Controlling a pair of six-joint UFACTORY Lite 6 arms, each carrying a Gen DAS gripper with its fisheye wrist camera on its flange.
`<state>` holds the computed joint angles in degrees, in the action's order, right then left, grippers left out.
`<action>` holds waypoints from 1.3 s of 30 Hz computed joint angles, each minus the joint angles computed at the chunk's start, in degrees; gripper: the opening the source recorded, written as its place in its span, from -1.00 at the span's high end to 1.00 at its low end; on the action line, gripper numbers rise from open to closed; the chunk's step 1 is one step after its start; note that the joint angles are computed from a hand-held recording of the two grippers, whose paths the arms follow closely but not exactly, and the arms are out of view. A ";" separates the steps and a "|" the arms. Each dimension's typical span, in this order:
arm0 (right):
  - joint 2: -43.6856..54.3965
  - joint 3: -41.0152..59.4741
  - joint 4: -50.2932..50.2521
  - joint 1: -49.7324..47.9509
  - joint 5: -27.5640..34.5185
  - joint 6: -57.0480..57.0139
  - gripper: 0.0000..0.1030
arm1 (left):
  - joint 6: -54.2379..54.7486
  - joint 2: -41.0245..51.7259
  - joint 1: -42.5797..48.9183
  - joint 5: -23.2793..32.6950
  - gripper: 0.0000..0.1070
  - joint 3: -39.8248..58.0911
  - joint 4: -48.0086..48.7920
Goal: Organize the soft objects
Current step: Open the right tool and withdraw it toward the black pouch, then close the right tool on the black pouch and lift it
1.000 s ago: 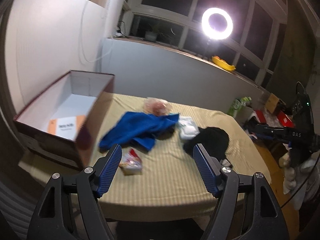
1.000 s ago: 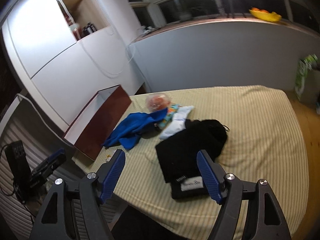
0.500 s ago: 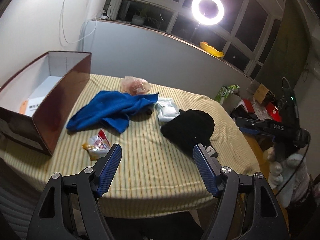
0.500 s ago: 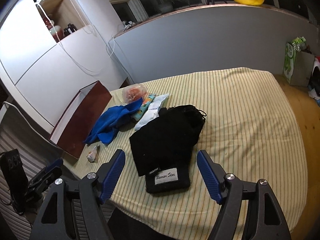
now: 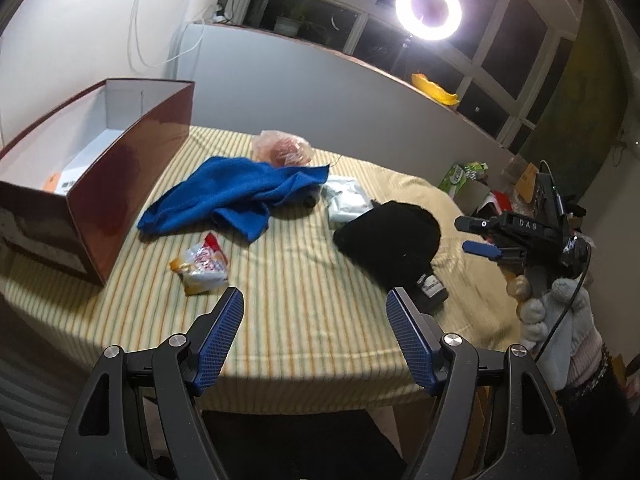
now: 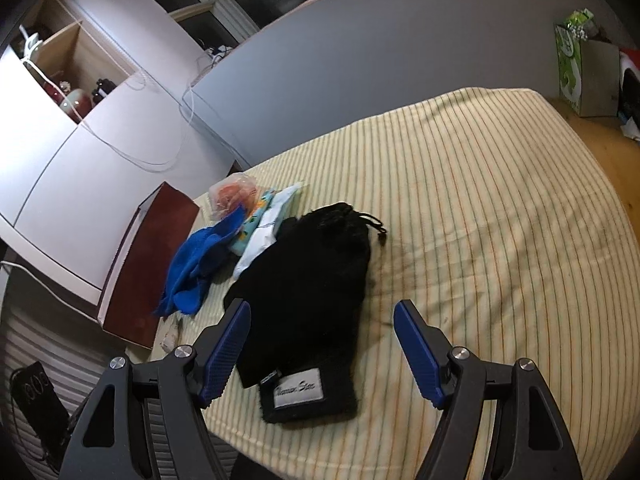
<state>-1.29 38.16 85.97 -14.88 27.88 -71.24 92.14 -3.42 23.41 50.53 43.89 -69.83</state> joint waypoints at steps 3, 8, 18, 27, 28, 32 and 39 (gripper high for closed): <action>3.62 2.55 1.12 -0.29 0.21 -1.32 -0.37 | 0.62 0.51 0.92 -0.42 -0.38 -0.27 -0.37; 7.48 6.32 2.06 1.76 -0.92 -1.91 -0.37 | 0.91 4.23 -0.61 -4.01 -0.38 2.44 -0.84; 12.72 14.54 -4.49 4.12 -4.70 4.43 -0.37 | -2.32 14.23 -5.30 -5.78 -0.38 12.63 -2.03; 19.43 19.42 -9.05 0.84 -0.67 8.42 -0.34 | -3.16 16.69 -11.63 -5.92 -0.38 12.17 -2.79; 19.80 19.42 -8.09 0.37 0.48 7.51 -0.20 | -3.08 16.69 -11.92 -6.01 -0.38 12.05 -2.88; 20.65 19.83 -8.37 0.89 2.69 7.45 0.18 | -2.93 16.32 -12.31 -6.02 -0.38 11.64 -3.04; 16.92 17.33 -6.66 2.32 2.87 7.02 0.68 | -2.60 16.11 -11.28 -5.55 -0.38 11.42 -3.12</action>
<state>15.63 55.49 79.30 -12.56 30.75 -64.21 89.55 12.69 12.13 44.99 55.31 -72.95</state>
